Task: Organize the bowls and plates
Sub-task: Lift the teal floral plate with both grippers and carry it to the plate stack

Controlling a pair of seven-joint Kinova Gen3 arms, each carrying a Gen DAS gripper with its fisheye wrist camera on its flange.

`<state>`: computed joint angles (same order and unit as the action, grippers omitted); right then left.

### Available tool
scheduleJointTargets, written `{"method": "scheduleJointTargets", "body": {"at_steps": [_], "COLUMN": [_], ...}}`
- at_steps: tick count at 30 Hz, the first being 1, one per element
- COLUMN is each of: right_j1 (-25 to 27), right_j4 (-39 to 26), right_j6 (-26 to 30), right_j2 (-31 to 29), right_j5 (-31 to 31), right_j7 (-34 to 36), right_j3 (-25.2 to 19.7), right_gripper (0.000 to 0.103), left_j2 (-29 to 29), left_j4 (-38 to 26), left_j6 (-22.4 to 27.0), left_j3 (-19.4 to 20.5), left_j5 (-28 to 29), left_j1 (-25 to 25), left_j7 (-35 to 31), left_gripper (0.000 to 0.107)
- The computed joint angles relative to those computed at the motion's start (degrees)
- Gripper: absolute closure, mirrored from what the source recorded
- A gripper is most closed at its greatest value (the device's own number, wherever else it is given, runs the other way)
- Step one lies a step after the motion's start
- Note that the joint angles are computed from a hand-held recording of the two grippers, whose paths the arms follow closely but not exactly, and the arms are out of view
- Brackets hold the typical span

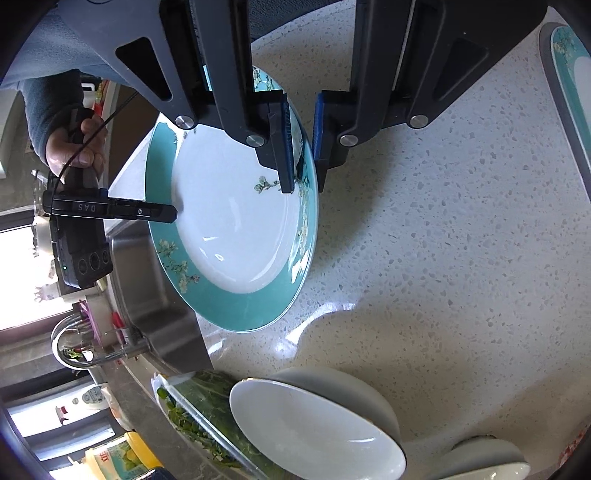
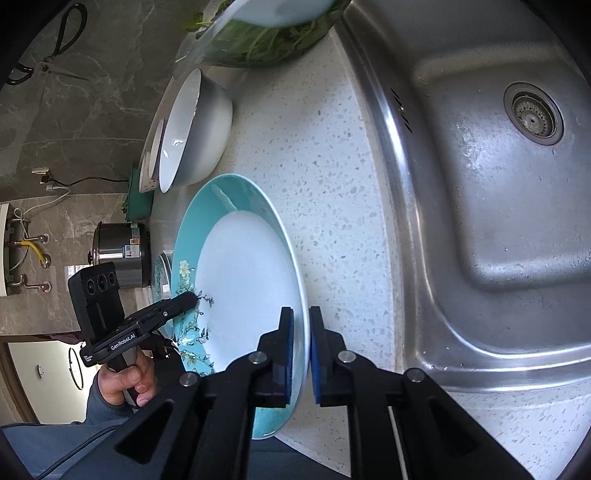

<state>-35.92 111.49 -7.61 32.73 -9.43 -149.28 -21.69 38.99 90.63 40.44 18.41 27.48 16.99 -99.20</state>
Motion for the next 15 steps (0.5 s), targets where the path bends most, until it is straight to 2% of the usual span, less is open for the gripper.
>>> {"method": "scheduleJointTargets", "body": {"at_steps": [10,15], "right_j1": [-3.9,-4.3], "right_j4": [-8.1,-15.6], "right_j6": [7.4,12.9], "right_j2": [0.2,2.6], "right_j5": [-0.8,-0.5], "right_j7": [2.8,5.8], "right_j3": [3.4,3.2], "right_gripper": [0.090,0.088], "left_j2": [-6.2,-10.1], "left_j4": [5.2,8.5], "left_j6": [-0.7,-0.9], "left_j3": [0.2,-1.0], "left_j5": [3.5,5.7], "left_j1": [-5.2,-8.4], "left_j7": [-2.8,-4.8], "left_gripper": [0.100,0.100]}}
